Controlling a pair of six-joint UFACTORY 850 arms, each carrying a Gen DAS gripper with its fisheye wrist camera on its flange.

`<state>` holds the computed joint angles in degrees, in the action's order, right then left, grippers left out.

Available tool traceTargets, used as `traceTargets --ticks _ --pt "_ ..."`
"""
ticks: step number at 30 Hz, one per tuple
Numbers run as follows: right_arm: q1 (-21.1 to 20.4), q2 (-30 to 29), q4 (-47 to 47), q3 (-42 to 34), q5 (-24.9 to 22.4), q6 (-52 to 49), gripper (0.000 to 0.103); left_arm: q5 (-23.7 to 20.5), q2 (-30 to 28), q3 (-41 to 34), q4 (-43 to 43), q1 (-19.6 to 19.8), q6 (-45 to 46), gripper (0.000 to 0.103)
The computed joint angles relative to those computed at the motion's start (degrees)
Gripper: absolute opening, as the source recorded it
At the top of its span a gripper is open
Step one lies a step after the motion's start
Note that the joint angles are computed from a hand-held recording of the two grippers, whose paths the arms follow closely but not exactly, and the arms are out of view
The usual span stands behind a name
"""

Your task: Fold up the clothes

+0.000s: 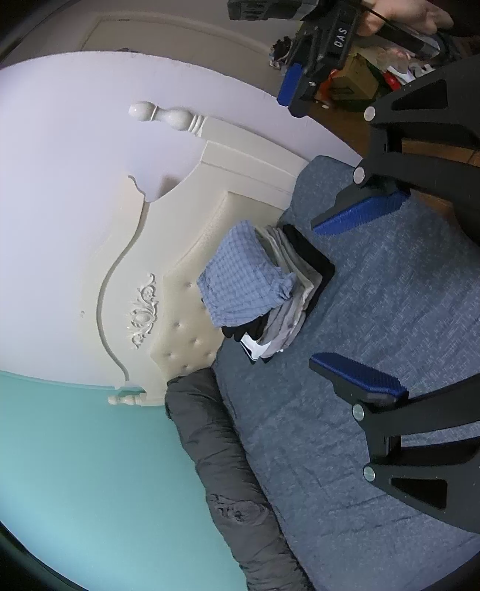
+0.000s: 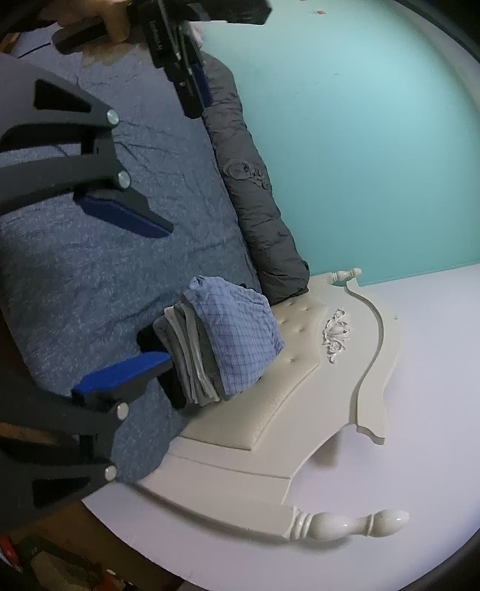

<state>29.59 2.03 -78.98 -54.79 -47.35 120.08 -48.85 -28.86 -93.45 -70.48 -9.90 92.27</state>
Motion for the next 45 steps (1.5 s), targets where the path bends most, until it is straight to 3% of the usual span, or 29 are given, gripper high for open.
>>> traceTargets --ticks 21,40,45 --pt "7.0 -2.1 3.3 0.6 -9.3 3.4 0.085 -1.2 4.4 7.9 -4.7 3.4 8.5 0.085" --pt "9.7 -3.5 3.4 0.1 -11.2 5.2 0.088 -1.0 7.3 12.9 -9.4 5.1 13.6 0.103" --pt "10.0 -4.0 3.4 -0.1 -11.2 5.3 0.089 -0.6 7.5 13.4 -9.7 5.2 13.4 0.103"
